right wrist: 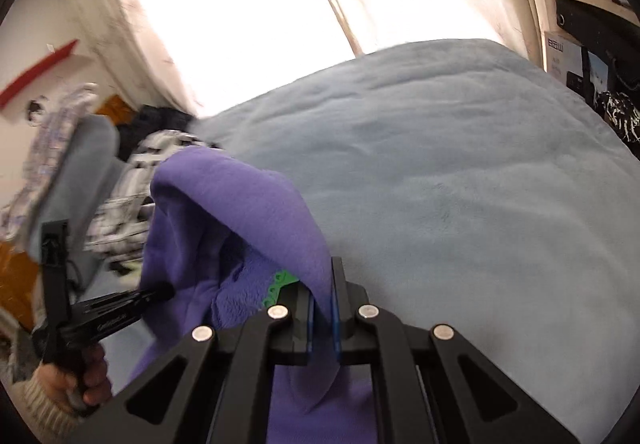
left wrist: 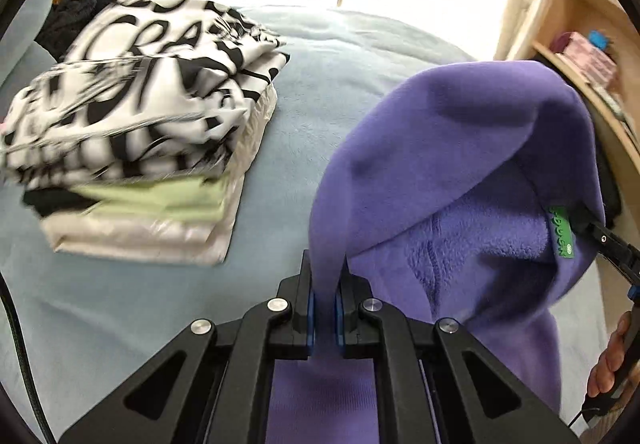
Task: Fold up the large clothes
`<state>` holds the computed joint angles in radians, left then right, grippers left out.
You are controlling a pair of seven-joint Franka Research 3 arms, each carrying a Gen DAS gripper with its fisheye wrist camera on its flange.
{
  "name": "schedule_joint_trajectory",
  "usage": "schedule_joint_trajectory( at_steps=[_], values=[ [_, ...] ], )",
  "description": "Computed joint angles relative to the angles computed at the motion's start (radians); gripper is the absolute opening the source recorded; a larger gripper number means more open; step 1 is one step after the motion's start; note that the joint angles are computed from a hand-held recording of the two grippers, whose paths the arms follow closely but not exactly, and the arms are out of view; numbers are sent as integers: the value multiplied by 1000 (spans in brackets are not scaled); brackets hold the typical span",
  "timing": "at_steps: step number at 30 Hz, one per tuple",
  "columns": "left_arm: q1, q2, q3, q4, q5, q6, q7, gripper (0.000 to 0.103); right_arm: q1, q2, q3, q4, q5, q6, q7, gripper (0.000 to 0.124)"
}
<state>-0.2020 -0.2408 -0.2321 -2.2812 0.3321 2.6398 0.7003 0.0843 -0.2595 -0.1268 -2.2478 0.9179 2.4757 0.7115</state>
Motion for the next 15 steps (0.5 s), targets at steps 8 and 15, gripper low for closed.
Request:
schedule_joint_trajectory(
  at_steps=[8, 15],
  values=[
    [-142, -345, 0, -315, -177, -14, 33, 5, -58, -396, -41, -326, -109, -81, -21, 9],
    [-268, -525, 7, -518, -281, -50, -19, 5, -184, -580, -17, -552, -357, -161, 106, 11]
  ],
)
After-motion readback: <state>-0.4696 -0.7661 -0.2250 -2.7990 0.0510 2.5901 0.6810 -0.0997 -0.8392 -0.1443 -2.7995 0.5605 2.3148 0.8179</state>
